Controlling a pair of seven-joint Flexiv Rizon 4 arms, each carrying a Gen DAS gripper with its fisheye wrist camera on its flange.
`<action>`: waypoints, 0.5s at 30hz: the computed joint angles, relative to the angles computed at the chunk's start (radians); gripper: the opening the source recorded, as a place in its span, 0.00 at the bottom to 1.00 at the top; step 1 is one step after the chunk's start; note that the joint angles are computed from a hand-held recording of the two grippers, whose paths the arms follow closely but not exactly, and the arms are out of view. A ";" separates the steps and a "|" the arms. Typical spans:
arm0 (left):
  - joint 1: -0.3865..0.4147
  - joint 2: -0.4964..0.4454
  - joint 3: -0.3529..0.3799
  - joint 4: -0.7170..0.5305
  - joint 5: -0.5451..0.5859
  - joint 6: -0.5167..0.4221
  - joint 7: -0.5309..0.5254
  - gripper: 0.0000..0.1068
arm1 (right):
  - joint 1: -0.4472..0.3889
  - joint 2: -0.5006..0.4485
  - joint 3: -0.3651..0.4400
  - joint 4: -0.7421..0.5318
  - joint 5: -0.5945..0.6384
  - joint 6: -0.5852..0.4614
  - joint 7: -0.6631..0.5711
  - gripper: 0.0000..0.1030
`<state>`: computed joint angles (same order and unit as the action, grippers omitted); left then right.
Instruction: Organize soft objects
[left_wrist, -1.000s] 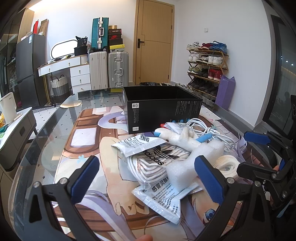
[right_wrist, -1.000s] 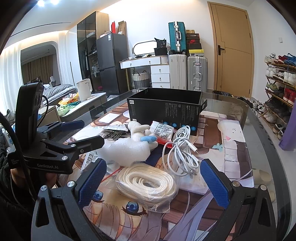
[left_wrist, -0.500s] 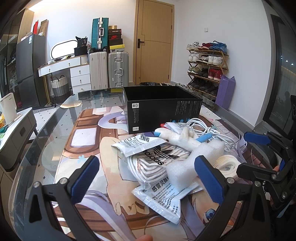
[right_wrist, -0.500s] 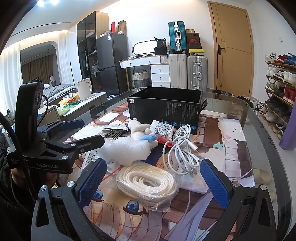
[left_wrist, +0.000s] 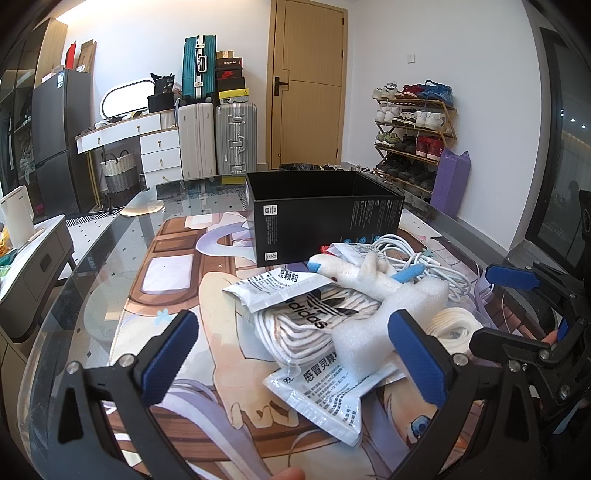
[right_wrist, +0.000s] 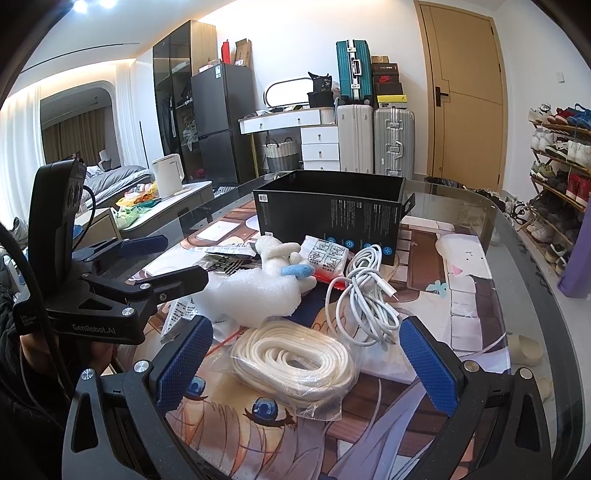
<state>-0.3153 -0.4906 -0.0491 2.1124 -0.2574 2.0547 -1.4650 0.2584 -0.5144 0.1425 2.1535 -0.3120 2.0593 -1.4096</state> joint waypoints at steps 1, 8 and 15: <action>0.002 0.000 -0.002 0.000 0.002 0.000 -0.001 0.96 | 0.002 0.001 -0.001 0.002 0.002 -0.003 0.000 1.00; 0.000 -0.001 0.000 -0.001 0.001 0.001 -0.003 0.96 | -0.021 0.001 0.025 -0.002 -0.029 -0.043 0.014 1.00; -0.003 -0.002 0.002 -0.002 0.000 -0.001 -0.001 0.96 | -0.007 0.006 0.028 -0.013 -0.043 -0.122 0.020 1.00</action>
<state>-0.3184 -0.4922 -0.0472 2.1105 -0.2575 2.0541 -1.4662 0.2517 -0.5086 0.1701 2.1406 -0.3548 1.9376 -1.3897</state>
